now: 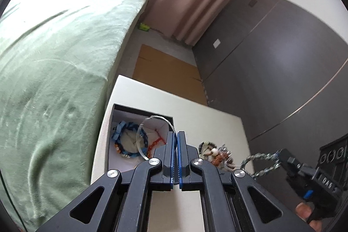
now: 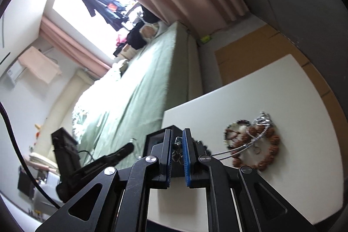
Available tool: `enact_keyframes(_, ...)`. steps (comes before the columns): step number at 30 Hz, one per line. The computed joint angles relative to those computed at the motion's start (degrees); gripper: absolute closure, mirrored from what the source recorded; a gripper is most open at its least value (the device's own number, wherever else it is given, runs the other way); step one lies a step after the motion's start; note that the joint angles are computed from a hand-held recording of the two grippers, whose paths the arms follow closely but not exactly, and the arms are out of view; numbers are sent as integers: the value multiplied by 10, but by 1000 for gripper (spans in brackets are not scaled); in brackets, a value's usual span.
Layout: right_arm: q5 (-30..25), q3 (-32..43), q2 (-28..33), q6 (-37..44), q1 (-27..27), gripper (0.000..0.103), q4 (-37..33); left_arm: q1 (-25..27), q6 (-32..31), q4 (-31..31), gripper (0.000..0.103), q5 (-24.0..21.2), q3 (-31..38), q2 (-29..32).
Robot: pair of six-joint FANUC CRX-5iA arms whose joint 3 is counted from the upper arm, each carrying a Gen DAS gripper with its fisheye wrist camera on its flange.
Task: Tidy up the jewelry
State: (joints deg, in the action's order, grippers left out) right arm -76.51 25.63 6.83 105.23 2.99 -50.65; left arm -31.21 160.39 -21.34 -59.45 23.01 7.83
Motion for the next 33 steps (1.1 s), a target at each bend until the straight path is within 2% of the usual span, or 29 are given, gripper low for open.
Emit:
enact_keyframes(3,-1,0,0,4,6,92,-12,16,-4,23,96,-1,-6,-2)
enact_keyframes(4,-1,0,1,6,9,92,-17,21,-4,31,87,3,-13,-5)
enact_keyframes(5,0,0,0,9,12,92,-20,25,-1,34,70,4,-17,-7)
enact_keyframes(7,1,0,0,14,16,92,-28,26,14,23,50,-2,-20,-11)
enact_keyframes(8,1,1,0,16,19,92,-32,24,23,12,47,-3,-21,-14)
enact_keyframes(20,6,10,24,9,67,92,-28,45,28,-1,47,-12,-42,-40)
enact_keyframes(25,-9,20,51,10,73,91,-72,53,33,8,47,-7,-55,-47)
enact_keyframes(26,-10,20,54,5,77,87,-67,53,31,10,47,-7,-55,-47)
enact_keyframes(28,-22,26,62,-8,85,60,-49,51,28,9,47,-11,-51,-44)
enact_keyframes(30,-10,17,54,-12,85,43,-38,49,23,11,47,-12,-47,-41)
enact_keyframes(33,-1,8,41,-17,76,40,-10,47,10,20,45,-12,-38,-31)
